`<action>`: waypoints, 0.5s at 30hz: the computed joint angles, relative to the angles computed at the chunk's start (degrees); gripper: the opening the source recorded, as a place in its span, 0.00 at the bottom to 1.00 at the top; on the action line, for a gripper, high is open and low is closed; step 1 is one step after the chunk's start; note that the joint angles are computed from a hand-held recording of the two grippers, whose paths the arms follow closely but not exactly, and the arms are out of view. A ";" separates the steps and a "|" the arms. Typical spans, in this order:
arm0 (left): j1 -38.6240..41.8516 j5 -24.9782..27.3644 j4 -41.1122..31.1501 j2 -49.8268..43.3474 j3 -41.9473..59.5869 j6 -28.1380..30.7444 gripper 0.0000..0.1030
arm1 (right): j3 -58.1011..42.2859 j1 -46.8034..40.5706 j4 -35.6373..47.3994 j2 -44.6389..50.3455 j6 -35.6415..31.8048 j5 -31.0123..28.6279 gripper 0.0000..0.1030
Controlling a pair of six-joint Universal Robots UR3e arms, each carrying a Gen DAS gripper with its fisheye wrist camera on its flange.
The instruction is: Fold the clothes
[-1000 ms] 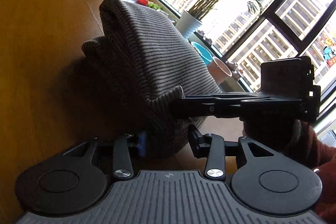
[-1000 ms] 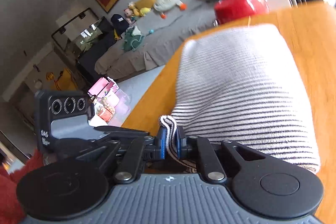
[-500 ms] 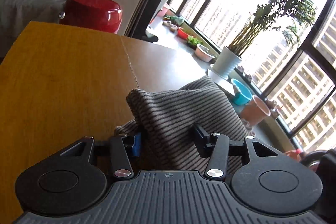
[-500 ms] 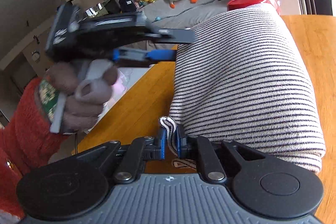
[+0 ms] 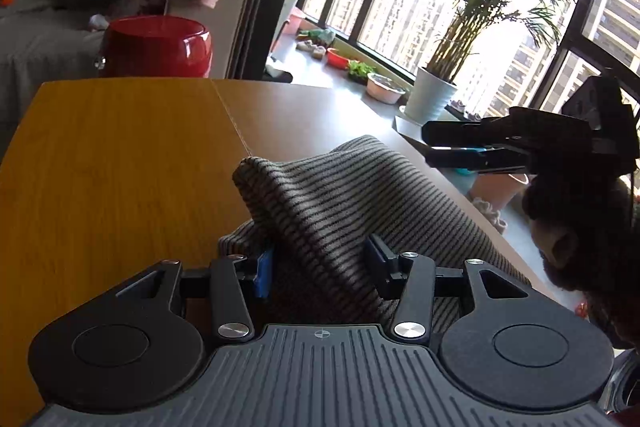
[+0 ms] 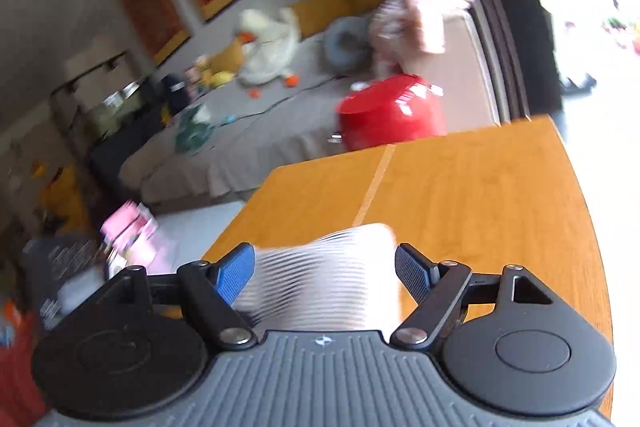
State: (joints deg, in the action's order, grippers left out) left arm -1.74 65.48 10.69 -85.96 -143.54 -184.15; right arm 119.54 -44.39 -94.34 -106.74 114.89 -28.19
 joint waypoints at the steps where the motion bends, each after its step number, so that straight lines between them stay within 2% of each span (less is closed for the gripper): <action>1: 0.52 -0.65 0.04 0.15 -0.40 0.29 0.50 | 0.56 2.63 -10.19 4.88 8.16 -1.01 0.76; 2: 1.12 -1.32 -0.04 0.24 -0.72 0.53 0.50 | 0.64 4.51 -16.57 9.27 13.48 -1.99 0.76; 3: 1.75 -1.99 -0.17 0.29 -1.00 0.74 0.50 | -0.56 5.91 -19.17 13.73 16.45 -2.85 0.77; 4: 2.48 -2.78 -0.31 0.56 -1.51 0.95 0.50 | -2.10 6.52 -16.98 17.19 16.76 -2.40 0.78; 6: 3.79 -3.88 -0.60 1.15 -2.52 1.70 0.52 | -7.05 6.59 -0.05 21.61 8.52 1.18 0.71; 7: 4.35 -4.31 -0.84 1.63 -3.02 2.02 0.53 | -7.91 6.68 5.09 21.36 4.39 2.43 0.65; 10: 6.47 -6.03 -2.23 4.54 -5.31 3.37 0.55 | -5.87 6.53 10.21 12.46 -6.82 3.92 0.51; 12: 7.36 -6.51 -2.83 6.35 -6.97 4.16 0.55 | -5.11 5.07 15.52 6.27 -12.80 3.12 0.47; 13: 7.46 -6.37 -2.69 6.86 -7.66 4.27 0.56 | -3.25 4.38 14.50 2.76 -13.76 2.48 0.45; 15: 7.68 -6.35 -3.51 8.61 -8.72 4.11 0.57 | 2.00 4.45 4.47 -1.59 -8.97 0.45 0.45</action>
